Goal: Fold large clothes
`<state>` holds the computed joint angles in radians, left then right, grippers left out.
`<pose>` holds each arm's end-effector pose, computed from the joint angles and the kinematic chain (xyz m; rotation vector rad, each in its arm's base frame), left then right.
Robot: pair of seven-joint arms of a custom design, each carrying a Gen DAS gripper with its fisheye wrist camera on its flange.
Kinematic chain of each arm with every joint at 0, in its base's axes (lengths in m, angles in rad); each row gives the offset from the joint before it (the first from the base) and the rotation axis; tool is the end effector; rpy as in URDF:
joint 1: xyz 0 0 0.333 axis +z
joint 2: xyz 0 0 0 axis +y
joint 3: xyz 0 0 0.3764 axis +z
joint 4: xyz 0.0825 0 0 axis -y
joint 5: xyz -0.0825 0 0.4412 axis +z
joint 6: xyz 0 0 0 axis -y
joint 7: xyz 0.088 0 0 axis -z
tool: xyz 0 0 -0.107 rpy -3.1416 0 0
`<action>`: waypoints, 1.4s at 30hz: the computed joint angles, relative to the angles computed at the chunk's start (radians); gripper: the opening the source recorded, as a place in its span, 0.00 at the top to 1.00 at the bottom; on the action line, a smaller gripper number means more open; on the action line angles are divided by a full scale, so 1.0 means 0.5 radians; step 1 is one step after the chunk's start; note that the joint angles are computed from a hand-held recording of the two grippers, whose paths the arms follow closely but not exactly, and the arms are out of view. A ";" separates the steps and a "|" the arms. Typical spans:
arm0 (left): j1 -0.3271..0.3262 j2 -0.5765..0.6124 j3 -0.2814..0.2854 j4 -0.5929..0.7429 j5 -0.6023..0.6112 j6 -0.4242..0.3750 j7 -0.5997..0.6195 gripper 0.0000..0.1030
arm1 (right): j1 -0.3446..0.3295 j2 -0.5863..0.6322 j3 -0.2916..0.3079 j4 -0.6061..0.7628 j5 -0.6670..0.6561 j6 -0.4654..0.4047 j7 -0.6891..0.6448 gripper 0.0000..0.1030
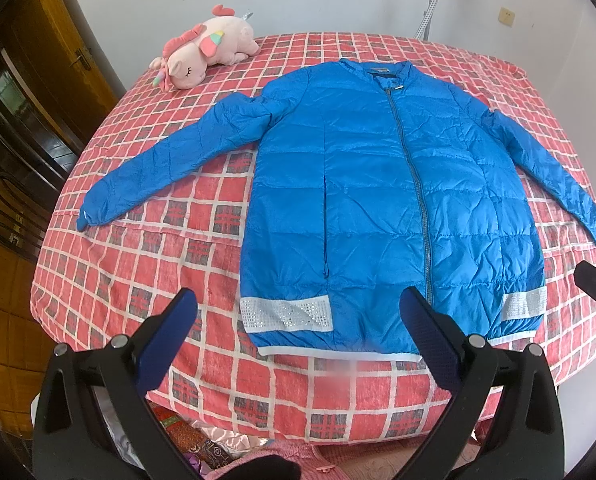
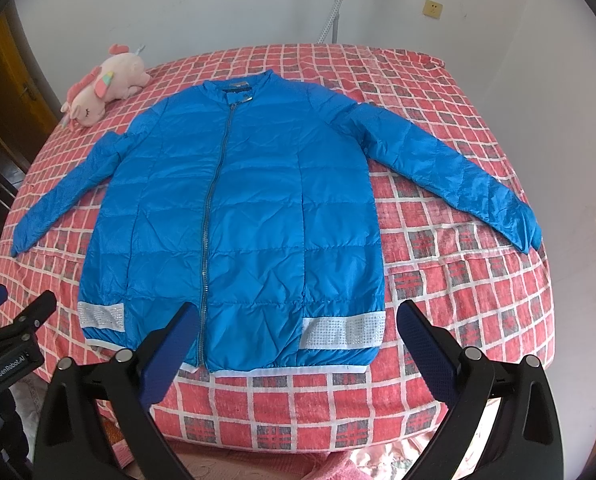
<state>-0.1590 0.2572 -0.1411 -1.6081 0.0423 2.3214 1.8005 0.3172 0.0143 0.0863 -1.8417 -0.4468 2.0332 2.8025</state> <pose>0.7176 -0.2087 0.5713 -1.3761 2.4250 -0.4734 0.5997 0.2291 0.5787 -1.2698 2.6000 -0.6019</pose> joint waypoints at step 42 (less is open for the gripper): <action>-0.202 0.419 0.001 0.394 0.207 -0.108 0.032 0.03 | -0.295 -0.387 -0.166 -0.735 0.197 0.455 0.319 0.04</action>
<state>-0.2603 0.4666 -0.1406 -1.4110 0.1456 2.2675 1.8167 0.1698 -0.1790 0.0034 -2.2092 -0.3484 2.2607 2.9620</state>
